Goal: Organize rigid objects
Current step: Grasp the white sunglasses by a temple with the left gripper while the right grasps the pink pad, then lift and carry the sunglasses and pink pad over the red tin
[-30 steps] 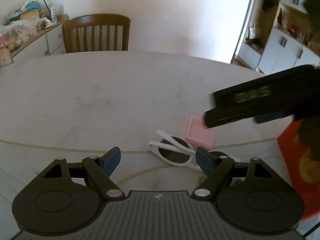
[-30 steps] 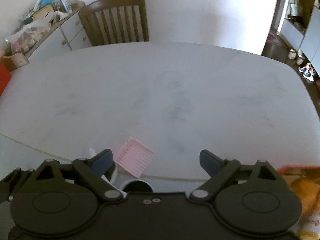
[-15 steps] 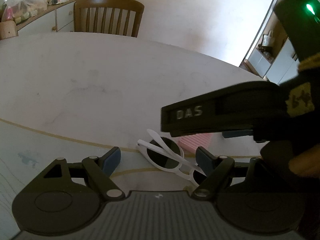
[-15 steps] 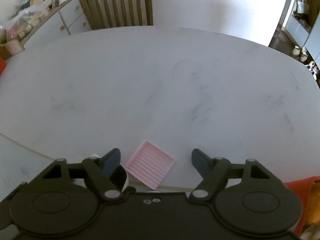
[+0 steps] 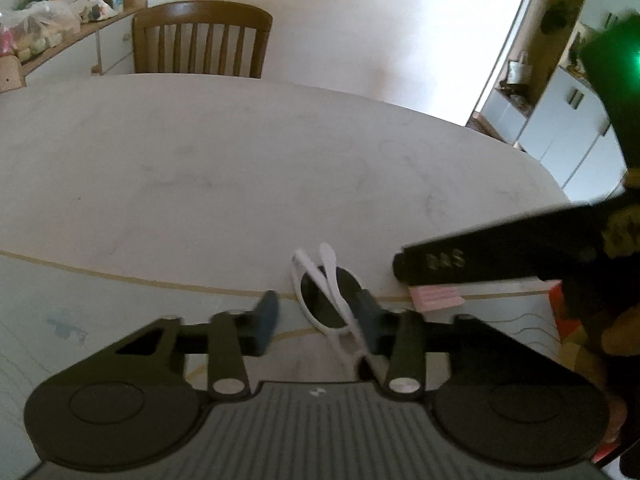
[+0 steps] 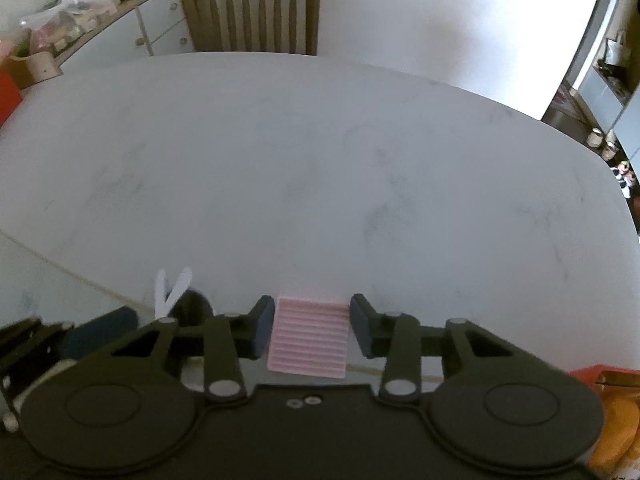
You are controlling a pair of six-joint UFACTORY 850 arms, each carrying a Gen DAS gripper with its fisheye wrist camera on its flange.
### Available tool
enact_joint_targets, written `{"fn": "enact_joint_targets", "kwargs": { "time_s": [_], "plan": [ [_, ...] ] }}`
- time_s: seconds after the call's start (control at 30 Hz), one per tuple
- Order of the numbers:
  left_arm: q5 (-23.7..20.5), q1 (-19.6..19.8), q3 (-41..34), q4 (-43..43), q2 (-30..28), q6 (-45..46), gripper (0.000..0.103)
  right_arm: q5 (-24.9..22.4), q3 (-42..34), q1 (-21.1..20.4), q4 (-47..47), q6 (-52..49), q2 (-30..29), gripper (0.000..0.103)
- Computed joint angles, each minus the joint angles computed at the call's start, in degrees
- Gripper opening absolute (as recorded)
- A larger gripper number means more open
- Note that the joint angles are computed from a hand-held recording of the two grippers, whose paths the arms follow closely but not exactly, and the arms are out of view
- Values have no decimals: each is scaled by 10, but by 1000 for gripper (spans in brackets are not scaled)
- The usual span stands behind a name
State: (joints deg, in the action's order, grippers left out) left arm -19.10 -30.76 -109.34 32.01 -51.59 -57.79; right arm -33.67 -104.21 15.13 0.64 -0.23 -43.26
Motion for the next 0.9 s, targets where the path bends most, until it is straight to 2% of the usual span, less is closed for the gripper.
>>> {"fn": "enact_joint_targets", "kwargs": {
  "time_s": [0.07, 0.1, 0.23, 0.27, 0.3, 0.33, 0.5, 0.7, 0.77, 0.8, 0.83, 0.87, 0.9],
  "plan": [
    [19, 7, 14, -52, 8, 46, 28, 11, 25, -3, 14, -22, 16, 41],
    [25, 10, 19, -65, 12, 61, 21, 16, 37, -3, 16, -28, 23, 40],
    [43, 11, 46, -70, 28, 81, 7, 35, 85, -3, 37, -55, 54, 40],
    [45, 12, 48, -92, 29, 105, 6, 36, 90, -3, 41, -60, 58, 37],
    [47, 12, 52, -101, 32, 116, 6, 44, 102, -2, 39, -63, 67, 27],
    [49, 12, 57, -106, 36, 125, 6, 50, 113, -2, 45, -73, 76, 2],
    [53, 17, 76, -159, 49, 183, 6, 54, 159, -3, 58, -88, 113, 0],
    [56, 15, 119, -157, 78, 179, 6, 96, 228, -7, 78, -102, 165, 0],
    [59, 14, 132, -160, 87, 182, 6, 101, 242, -9, 110, -144, 176, 2],
    [61, 14, 138, -160, 91, 181, 6, 105, 246, -10, 115, -151, 179, 8],
    [64, 13, 145, -147, 96, 165, 6, 106, 246, -9, 101, -136, 181, 24],
    [68, 12, 150, -139, 99, 157, 6, 107, 241, -9, 85, -118, 177, 32],
    [71, 12, 155, -131, 103, 148, 6, 109, 242, -9, 81, -108, 179, 34]
  ]
}}
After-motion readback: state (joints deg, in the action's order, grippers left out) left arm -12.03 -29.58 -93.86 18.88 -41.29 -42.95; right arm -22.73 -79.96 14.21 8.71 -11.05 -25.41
